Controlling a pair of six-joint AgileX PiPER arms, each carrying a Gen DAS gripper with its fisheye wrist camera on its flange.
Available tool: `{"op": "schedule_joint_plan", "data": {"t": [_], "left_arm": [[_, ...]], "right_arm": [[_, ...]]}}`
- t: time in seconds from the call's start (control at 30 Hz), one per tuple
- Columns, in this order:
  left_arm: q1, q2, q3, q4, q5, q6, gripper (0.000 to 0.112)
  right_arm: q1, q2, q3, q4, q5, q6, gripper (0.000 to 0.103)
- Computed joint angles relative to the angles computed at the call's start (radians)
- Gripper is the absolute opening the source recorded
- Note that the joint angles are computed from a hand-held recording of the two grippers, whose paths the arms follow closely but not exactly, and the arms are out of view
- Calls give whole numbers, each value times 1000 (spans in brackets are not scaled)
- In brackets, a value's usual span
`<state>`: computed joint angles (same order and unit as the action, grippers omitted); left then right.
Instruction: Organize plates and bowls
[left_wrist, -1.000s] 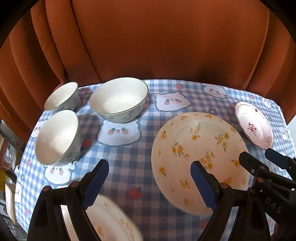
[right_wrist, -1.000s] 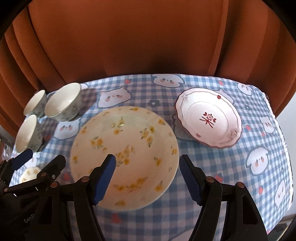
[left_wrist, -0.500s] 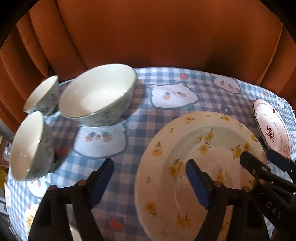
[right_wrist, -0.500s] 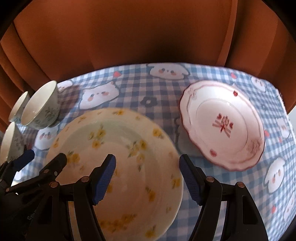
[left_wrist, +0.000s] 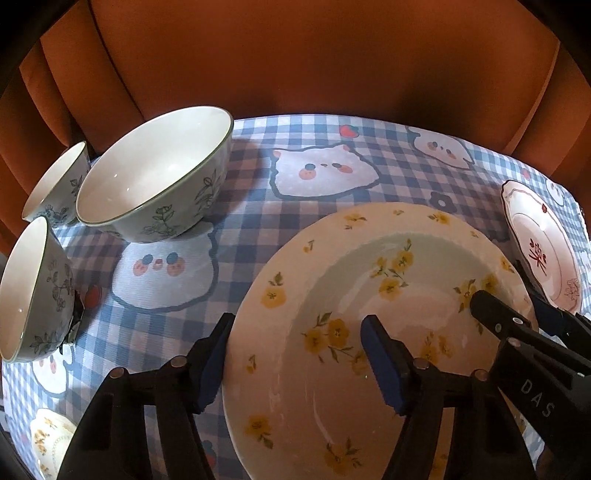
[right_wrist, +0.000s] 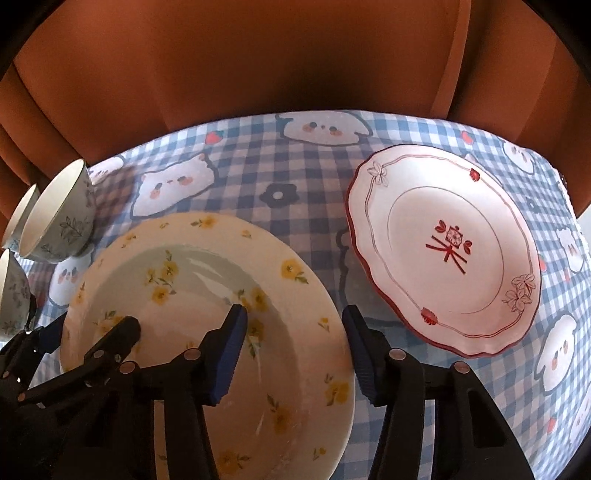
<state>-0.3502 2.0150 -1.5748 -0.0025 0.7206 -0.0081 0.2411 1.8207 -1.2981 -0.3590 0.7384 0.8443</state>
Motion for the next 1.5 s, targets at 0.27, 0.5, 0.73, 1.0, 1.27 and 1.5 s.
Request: {"op": "schedule_joint_plan", "data": {"t": [0.27,0.5,0.73,1.0,1.27,1.5], "left_arm": [[-6,-41,45,-4,23,14,69],[-16,-137,172,-32,31,62,69],[-27,-227,290,-63,37,98,69],[-30,-248,326,-57,23,73,69],[-58,-235,311,4,19,-29,71],[-62,-234,300,14,45,-36,71]], "right_arm": [[10,-32,21,6,29,6,54],[50,-129,117,-15,66,68,54],[113,-219,212,-31,116,144,53],[113,-274,306,53,82,107,54],[84,-252,290,74,51,38,54],[61,-244,271,114,60,-35,54]]}}
